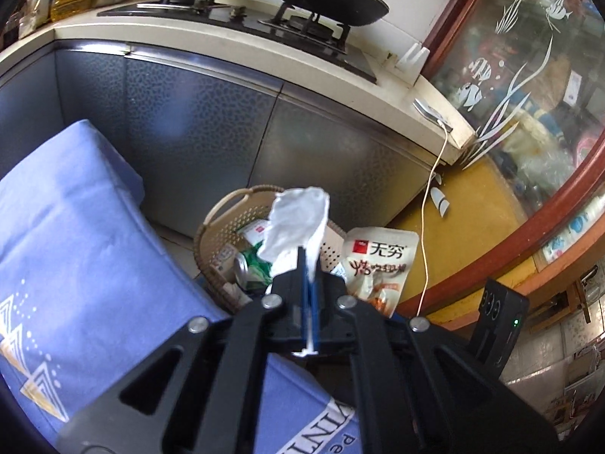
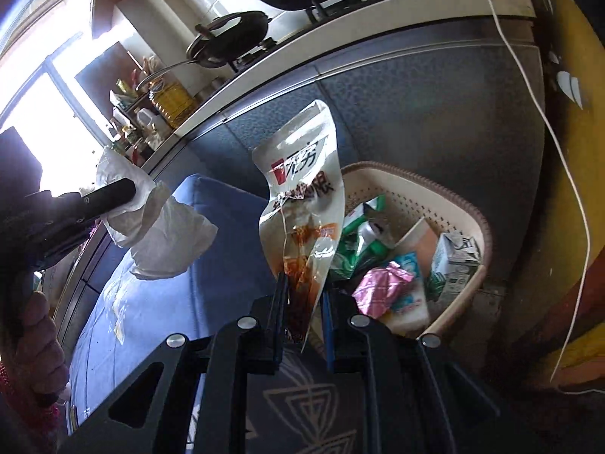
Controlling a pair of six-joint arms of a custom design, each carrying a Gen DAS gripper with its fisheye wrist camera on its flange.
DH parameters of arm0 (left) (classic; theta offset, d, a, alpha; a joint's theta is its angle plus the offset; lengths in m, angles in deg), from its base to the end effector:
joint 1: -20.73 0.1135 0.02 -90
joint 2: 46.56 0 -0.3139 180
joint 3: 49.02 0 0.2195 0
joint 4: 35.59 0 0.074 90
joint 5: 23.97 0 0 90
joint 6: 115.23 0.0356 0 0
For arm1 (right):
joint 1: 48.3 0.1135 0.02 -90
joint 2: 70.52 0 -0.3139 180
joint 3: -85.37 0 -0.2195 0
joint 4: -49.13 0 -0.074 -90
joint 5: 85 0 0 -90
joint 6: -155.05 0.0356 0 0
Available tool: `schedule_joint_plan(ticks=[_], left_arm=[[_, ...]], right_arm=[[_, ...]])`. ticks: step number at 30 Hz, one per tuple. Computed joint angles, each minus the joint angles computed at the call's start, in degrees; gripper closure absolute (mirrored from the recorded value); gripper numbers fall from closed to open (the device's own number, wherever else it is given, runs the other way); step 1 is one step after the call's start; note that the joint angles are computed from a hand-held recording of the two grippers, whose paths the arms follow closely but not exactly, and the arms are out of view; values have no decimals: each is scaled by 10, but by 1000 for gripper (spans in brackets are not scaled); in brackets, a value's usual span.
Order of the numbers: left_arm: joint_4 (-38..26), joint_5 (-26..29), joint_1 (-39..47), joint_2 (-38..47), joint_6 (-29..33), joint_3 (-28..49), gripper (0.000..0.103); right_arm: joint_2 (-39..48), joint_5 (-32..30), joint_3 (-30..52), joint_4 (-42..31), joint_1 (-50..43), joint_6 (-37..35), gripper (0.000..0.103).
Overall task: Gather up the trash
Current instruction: 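Carry the tissue and food pouch over the basket and open both tools, then move both tools back from the basket over the table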
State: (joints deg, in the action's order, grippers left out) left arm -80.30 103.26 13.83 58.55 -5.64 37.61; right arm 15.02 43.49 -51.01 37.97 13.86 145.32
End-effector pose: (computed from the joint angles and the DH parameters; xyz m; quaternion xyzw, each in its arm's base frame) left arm 0.3510 -0.0642 0.2556 0.2832 0.8804 -0.2843 0.2527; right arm 0.1224 0.1843 0.1984 0.2440 0.8680 0.1823 0.3923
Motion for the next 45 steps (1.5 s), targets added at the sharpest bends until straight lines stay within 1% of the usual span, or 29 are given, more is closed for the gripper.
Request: schedule_joint_plan(ticks=[3,8,11,14,15,16,17,18,19,20,21,23,25,27,32,34,38,41,43,45], left_arm=[[15,-36,-43,36,-19,23,102],[40,-95,-92,89,-36,47,102],[65,-135,-115,113,-49,51,102],[71,-164,-129,141,-54,66,102],[69,-177,-133,149,-54,72,100],[65,-195,-139,155,-54,78,95],[63,-214,-144,161,-56,81,77],[71,-227,-147,160,-62,78,56],[98,-230,-147,153,-67,59,49],[126,-227,-144,142,-71,39,45],[140,-222,-142,135,-73,26,42],[139,-216,-138,128,-69,19,40],[140,-211,-133,119,-61,10,40],[150,-210,-130,102,-51,-9,40],[172,-199,-121,60,-45,-59,40],[186,-198,-116,38,-41,-84,40],[221,-195,-100,-12,-23,-143,40],[247,-188,-82,-48,-6,-187,40],[257,-178,-66,-70,5,-213,40],[264,-169,-50,-89,14,-233,37]], right_arm=[[-10,-8,-44,23,-18,15,87],[17,-48,-106,109,-56,10,87],[42,-73,-122,153,-78,-5,87],[65,-95,-123,182,-97,-20,86],[73,-105,-126,197,-107,-26,86],[79,-117,-127,211,-119,-32,86],[88,-128,-128,226,-131,-39,86],[95,-139,-125,230,-143,-45,85],[104,-151,-118,229,-155,-50,83],[111,-161,-109,222,-164,-52,83],[120,-169,-107,228,-172,-51,80],[128,-170,-104,232,-174,-35,70],[128,-156,-105,234,-167,-22,53],[116,-131,-107,222,-149,-8,49],[74,-97,-123,194,-117,39,48],[47,-80,-121,159,-103,63,48],[-4,-38,-99,67,-57,115,47],[-21,-14,-75,7,-24,146,46],[-24,-6,-63,-16,-7,161,45],[-21,1,-53,-31,12,183,44]])
